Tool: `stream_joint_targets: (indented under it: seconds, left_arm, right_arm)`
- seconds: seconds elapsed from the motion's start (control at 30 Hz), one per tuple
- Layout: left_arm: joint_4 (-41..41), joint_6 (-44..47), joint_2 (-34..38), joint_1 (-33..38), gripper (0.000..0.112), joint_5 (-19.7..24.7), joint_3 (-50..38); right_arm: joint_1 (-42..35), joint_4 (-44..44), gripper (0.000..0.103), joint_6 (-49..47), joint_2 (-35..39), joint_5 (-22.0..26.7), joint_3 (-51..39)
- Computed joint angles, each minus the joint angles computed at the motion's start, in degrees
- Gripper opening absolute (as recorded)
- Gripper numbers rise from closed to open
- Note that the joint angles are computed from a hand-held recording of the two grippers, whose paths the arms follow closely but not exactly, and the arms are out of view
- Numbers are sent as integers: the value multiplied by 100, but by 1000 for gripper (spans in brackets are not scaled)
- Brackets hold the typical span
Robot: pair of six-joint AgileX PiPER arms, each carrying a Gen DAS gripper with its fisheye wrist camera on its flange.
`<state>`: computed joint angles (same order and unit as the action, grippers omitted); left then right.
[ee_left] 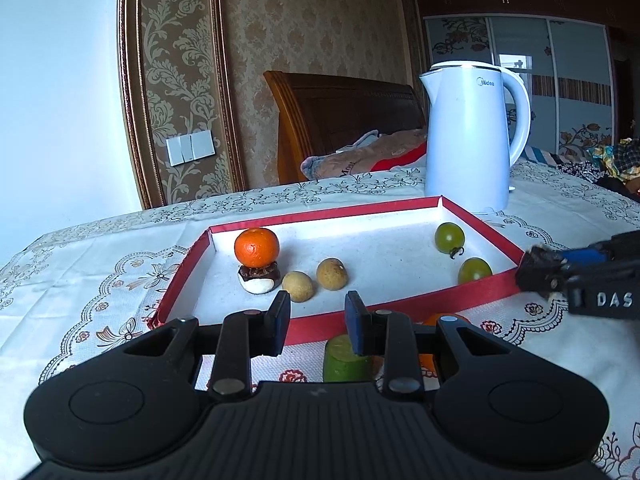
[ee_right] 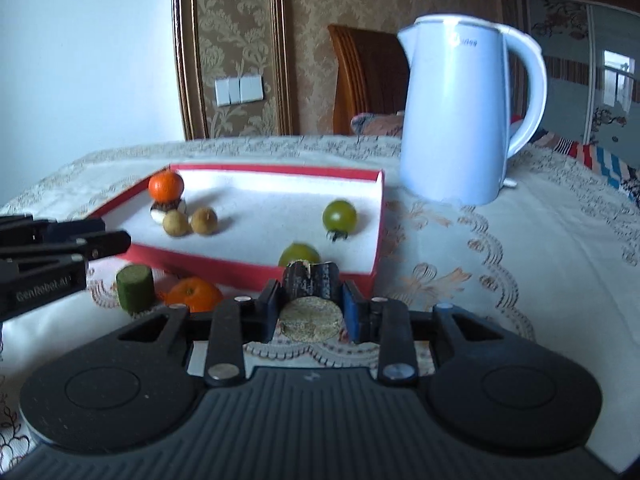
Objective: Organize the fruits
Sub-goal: 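Lift the sugarcane piece with the right tool and carry it toward the tray, then lower the sugarcane piece into the tray and open the right tool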
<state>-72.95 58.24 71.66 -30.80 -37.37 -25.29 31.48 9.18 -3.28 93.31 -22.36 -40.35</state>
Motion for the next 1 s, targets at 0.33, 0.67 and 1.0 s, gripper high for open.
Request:
stream_joint_targets:
  seconds: [0.33, 0.67, 1.0]
  left_arm:
    - [-58, 369, 613, 594, 29, 392, -905]
    - [-250, 643, 1731, 1339, 29, 783, -2160]
    - [315, 186, 2227, 1667, 29, 1085, -2612]
  right_arm:
    - [120, 1506, 30, -1710, 616, 489, -1327]
    - [247, 4046, 30, -4365, 1853, 795, -3159]
    - [284, 5904, 30, -6176, 2541, 1126, -4088]
